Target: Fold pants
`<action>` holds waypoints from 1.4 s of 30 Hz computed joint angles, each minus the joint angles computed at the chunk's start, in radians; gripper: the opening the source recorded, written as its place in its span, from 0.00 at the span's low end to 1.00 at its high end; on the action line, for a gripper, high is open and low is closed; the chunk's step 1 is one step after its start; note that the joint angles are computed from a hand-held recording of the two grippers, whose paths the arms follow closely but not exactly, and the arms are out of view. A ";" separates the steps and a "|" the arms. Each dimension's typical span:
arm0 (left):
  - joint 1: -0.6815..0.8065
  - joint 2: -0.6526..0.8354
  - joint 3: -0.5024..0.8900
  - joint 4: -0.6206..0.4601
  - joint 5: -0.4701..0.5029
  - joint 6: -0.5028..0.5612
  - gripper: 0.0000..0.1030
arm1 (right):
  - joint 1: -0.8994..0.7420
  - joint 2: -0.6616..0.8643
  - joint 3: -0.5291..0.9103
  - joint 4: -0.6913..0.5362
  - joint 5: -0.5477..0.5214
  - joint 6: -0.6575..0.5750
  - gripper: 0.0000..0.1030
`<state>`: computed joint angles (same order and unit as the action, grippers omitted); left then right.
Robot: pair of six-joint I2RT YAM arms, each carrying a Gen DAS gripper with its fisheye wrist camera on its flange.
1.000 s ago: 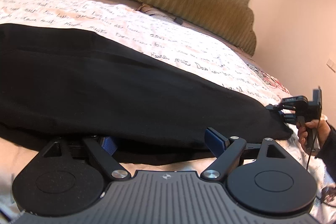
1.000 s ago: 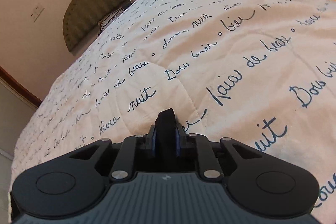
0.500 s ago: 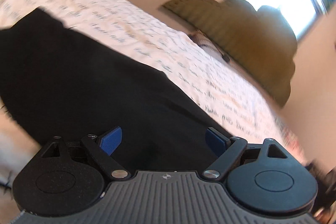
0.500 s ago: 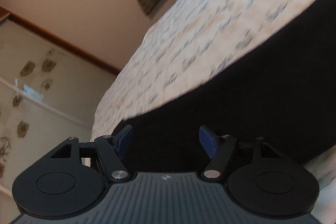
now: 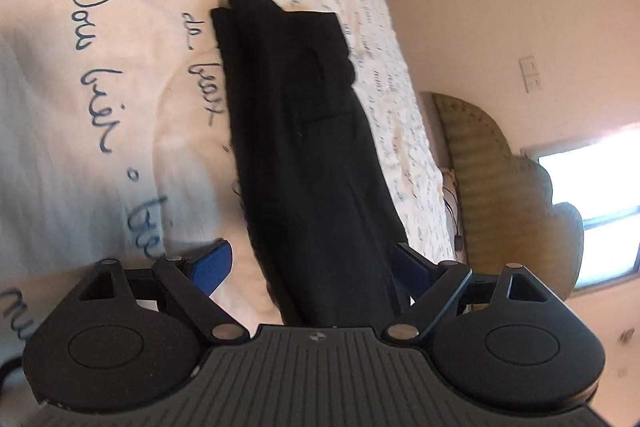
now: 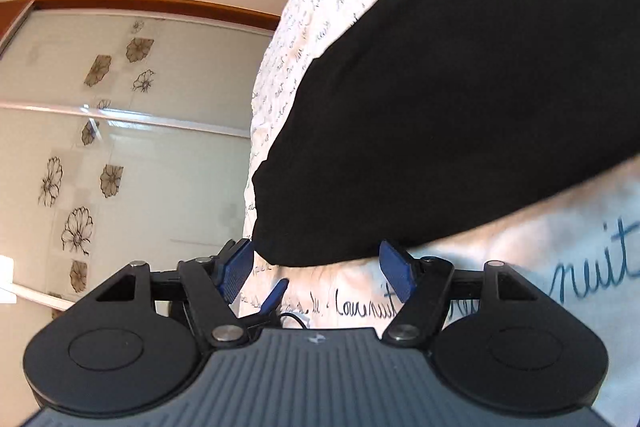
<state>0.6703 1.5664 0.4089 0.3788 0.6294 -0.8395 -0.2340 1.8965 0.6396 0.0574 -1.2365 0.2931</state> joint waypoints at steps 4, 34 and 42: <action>0.008 0.056 0.058 0.003 -0.052 -0.011 0.49 | -0.043 -0.009 -0.004 -0.117 0.030 -0.096 0.66; 0.049 0.024 0.085 -0.124 -0.123 0.184 0.07 | 0.005 0.002 -0.364 0.724 0.344 0.425 0.04; 0.131 -0.134 0.078 -0.288 -0.043 0.287 0.23 | -0.194 -0.015 -0.303 0.467 0.102 0.249 0.21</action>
<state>0.8012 1.4322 0.4872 0.0910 0.5863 -0.5521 -0.4282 1.8811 0.3371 0.5247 -1.1346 0.5425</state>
